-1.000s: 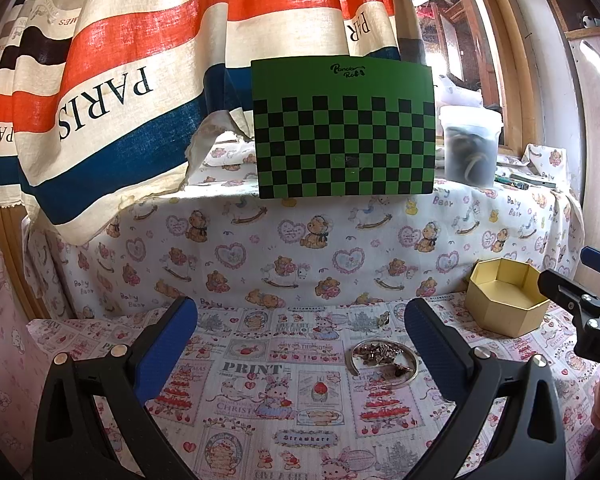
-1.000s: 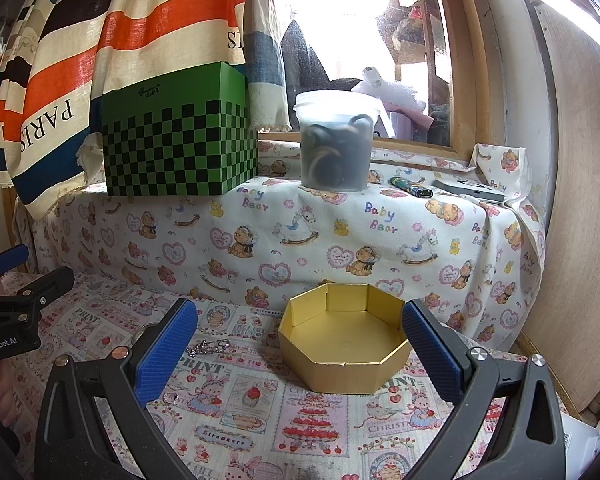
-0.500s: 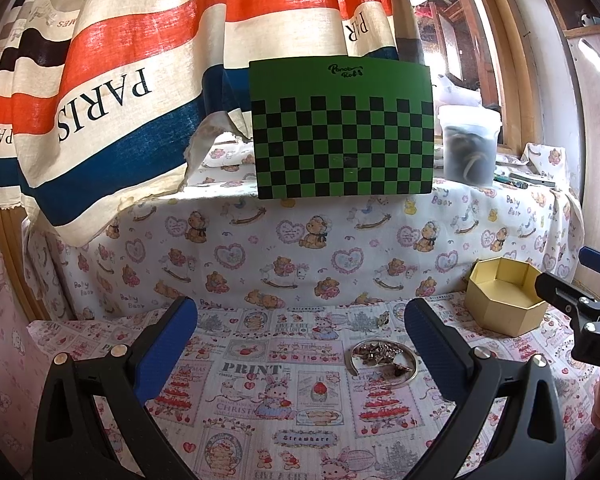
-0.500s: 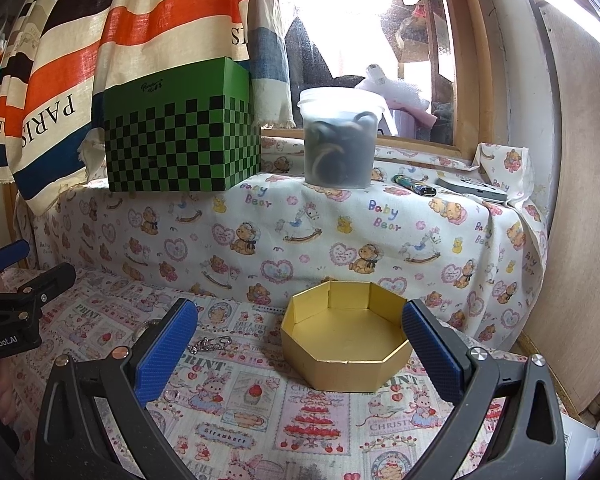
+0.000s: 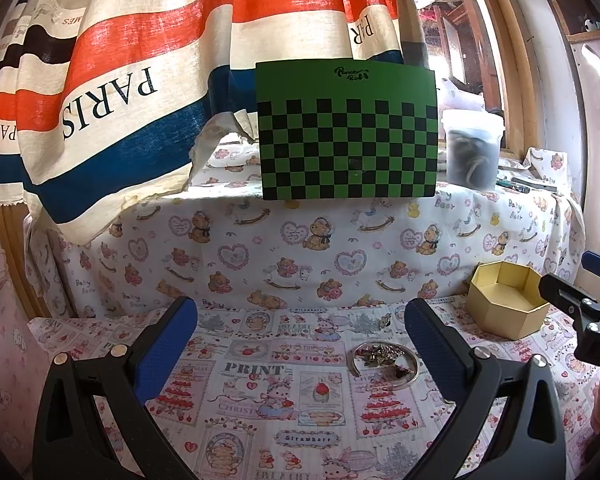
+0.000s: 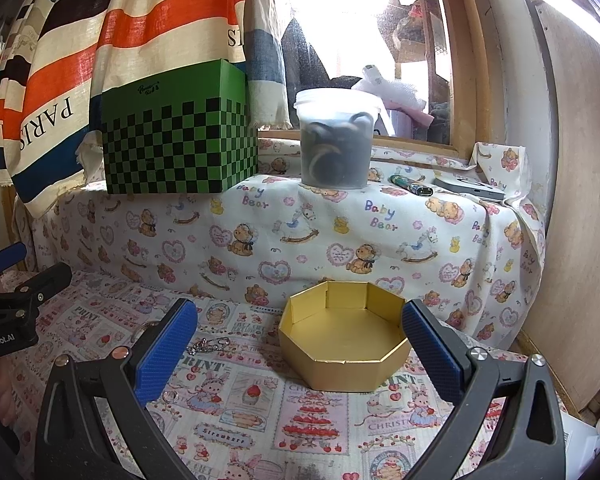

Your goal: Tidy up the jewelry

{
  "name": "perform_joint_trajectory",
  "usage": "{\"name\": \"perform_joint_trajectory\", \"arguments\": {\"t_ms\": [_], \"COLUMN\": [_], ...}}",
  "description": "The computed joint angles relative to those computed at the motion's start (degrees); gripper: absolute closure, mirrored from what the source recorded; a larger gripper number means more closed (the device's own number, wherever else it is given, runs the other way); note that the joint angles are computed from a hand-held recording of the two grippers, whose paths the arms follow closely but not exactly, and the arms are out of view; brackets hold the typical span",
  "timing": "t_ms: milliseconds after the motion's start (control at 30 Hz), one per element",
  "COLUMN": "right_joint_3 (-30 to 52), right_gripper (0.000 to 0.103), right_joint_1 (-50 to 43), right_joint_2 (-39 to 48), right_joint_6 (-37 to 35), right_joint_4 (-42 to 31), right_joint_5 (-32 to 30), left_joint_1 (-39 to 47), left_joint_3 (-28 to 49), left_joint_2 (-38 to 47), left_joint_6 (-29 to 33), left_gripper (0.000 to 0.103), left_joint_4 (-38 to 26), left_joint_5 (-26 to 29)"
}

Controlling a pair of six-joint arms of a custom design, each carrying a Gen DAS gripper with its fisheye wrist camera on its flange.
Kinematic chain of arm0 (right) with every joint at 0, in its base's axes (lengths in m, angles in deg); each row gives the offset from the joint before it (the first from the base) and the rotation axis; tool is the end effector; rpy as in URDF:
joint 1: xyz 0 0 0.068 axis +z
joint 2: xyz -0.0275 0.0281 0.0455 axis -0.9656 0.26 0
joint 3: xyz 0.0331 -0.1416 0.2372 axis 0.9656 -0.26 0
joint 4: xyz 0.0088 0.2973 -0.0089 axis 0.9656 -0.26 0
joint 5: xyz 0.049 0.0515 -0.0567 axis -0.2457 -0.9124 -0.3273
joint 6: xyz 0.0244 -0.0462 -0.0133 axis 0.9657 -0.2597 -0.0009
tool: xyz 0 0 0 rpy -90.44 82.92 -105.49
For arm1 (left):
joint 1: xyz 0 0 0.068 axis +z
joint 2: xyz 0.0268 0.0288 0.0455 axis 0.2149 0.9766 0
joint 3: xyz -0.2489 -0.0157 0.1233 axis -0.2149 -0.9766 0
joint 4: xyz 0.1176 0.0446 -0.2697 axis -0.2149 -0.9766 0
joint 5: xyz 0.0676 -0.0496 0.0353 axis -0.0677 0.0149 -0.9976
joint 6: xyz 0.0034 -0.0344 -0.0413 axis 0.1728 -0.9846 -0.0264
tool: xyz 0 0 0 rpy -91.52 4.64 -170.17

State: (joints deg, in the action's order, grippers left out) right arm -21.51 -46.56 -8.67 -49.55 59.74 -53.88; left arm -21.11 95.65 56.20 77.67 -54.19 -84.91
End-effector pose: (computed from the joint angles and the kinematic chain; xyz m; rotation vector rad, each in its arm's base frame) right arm 0.2138 0.0916 0.2139 0.1625 1.9008 -0.1254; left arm 0.2927 -0.1812 0.2053 0.2793 1.8645 -0.1620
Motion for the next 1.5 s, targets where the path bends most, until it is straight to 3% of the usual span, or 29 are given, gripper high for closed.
{"name": "perform_joint_trajectory", "arguments": {"t_ms": [267,367,467,533,700,733,800,967,1033,1200,1300,1500], "right_joint_3": [-1.03,-2.75,-2.23,-2.31,-2.09,-0.80,2.80,12.42,15.86,20.20,21.70,24.90], "right_gripper": [0.000,0.001,0.015,0.016,0.034,0.037,0.058,0.060,0.067,0.086,0.086,0.086], "right_joint_1": [1.29,0.87,1.38,2.10,1.98,1.67,0.59,-2.42,-3.25,-2.54,-1.61,-0.51], "right_joint_2": [-1.34,-4.02,-3.25,-3.30,-3.20,-2.01,1.12,10.89,15.31,22.88,26.76,31.35], "right_joint_6": [-1.58,-1.14,-1.09,-1.51,-2.47,-2.42,-2.12,2.82,4.72,6.93,8.05,8.88], "right_joint_4": [1.73,2.85,2.37,2.51,1.90,-0.11,-5.59,-17.24,-19.96,-22.19,-22.30,-24.21], "right_joint_5": [-0.84,-2.66,-1.82,-1.05,-3.23,-4.26,-7.69,-20.42,-25.26,-28.08,-27.56,-25.53], "left_joint_1": [-0.17,0.38,-0.49,-0.28,0.18,0.49,0.75,3.12,4.18,4.95,3.86,3.99], "left_joint_3": [-0.22,-0.31,-0.76,-1.13,-0.86,-1.12,-1.34,0.57,1.37,2.50,2.32,2.40], "left_joint_2": [-0.12,-0.05,-0.22,-0.52,-0.64,-0.80,-0.88,-1.57,-1.82,-1.59,-0.52,-0.60], "left_joint_6": [-0.18,0.31,0.88,0.91,-1.22,-1.22,0.10,0.61,-0.60,-2.06,-0.73,-0.57], "left_gripper": [0.000,0.000,0.000,0.000,0.000,0.000,0.000,0.000,0.000,0.000,0.000,0.000], "left_joint_4": [0.13,0.49,1.38,2.06,0.99,1.40,2.26,-2.57,-4.62,-6.62,-4.97,-5.44], "left_joint_5": [-0.05,3.02,1.21,2.29,2.09,2.92,3.09,7.84,10.26,8.57,1.92,2.42]}}
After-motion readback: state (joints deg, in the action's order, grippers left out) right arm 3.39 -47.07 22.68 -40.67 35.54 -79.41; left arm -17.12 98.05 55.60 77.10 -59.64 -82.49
